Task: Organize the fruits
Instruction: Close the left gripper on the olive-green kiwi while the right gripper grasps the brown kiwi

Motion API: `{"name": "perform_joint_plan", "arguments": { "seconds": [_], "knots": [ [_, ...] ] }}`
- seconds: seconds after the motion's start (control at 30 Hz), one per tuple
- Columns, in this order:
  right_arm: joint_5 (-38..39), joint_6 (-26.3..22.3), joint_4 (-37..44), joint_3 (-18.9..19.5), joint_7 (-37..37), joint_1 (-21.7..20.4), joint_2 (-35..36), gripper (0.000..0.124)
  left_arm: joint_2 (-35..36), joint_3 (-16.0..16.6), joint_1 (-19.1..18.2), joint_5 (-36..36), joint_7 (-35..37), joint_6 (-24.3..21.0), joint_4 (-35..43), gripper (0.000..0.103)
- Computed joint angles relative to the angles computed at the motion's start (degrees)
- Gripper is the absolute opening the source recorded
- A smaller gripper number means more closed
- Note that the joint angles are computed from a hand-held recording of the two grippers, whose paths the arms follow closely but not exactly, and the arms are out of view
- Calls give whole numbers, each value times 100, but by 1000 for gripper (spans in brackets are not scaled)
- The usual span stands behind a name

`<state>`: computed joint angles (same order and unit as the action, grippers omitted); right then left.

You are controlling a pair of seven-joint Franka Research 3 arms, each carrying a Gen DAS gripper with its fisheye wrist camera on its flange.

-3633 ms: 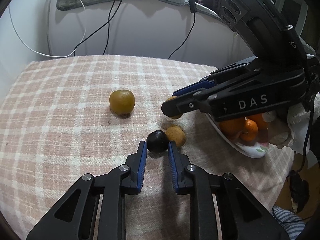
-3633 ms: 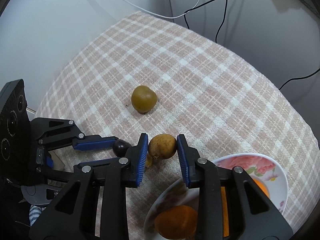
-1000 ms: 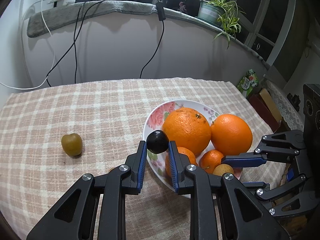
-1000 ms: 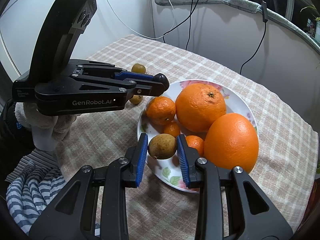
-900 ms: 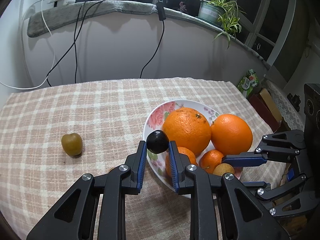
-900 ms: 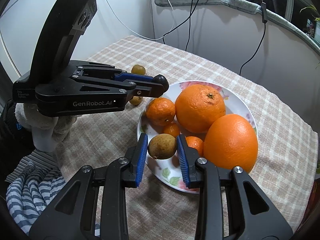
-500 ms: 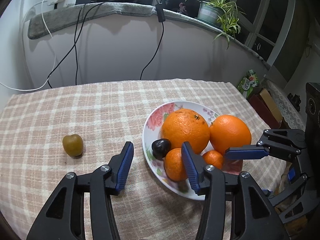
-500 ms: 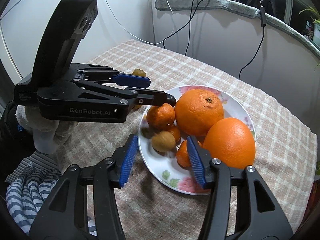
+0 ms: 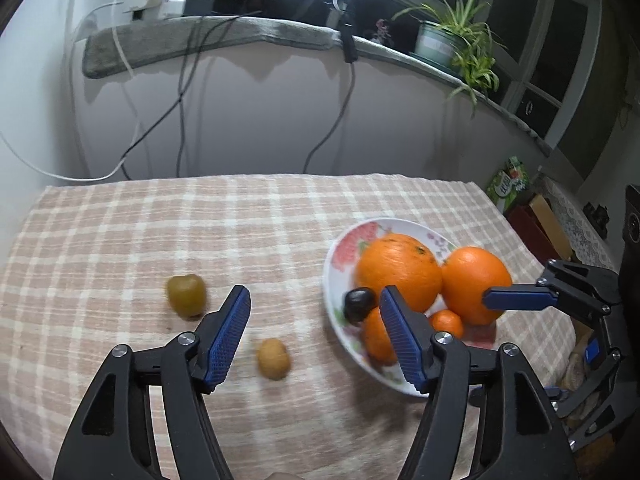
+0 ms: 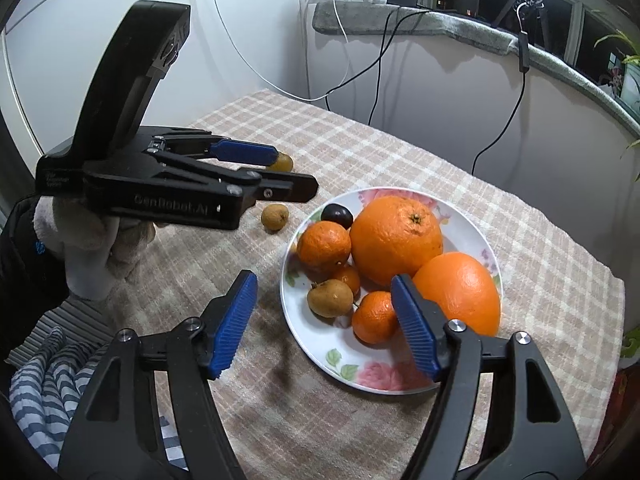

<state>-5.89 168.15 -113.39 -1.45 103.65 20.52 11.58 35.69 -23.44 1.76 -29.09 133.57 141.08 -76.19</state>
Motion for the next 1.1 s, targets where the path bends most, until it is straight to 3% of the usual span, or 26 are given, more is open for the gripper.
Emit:
{"name": "perform_joint_plan", "arguments": {
  "seconds": [0.2, 0.47, 0.73, 0.93, 1.1],
  "knots": [
    [-231, 244, 119, -93, 98, 138, 120, 72, 194, 111, 59, 131, -143, 72, 261, 67],
    [115, 225, 631, -12, -420, 154, 499, 72, 548, 171, 109, 477, -235, 48, 701, 67],
    [618, -523, 1558, 290, -1461, 26, 1067, 72, 979, 171, 66, 706, -391, -281, 1297, 50],
    [790, -1169, 2345, 289, -1877, 63, 1583, 72, 1271, 202, -10, 831, -508, -489, 1724, 45],
    [822, -1877, 3143, 263, -2131, 90, 2064, 59, 1506, 232, -73, 927, -599, -690, 2077, 41]
  ]
}}
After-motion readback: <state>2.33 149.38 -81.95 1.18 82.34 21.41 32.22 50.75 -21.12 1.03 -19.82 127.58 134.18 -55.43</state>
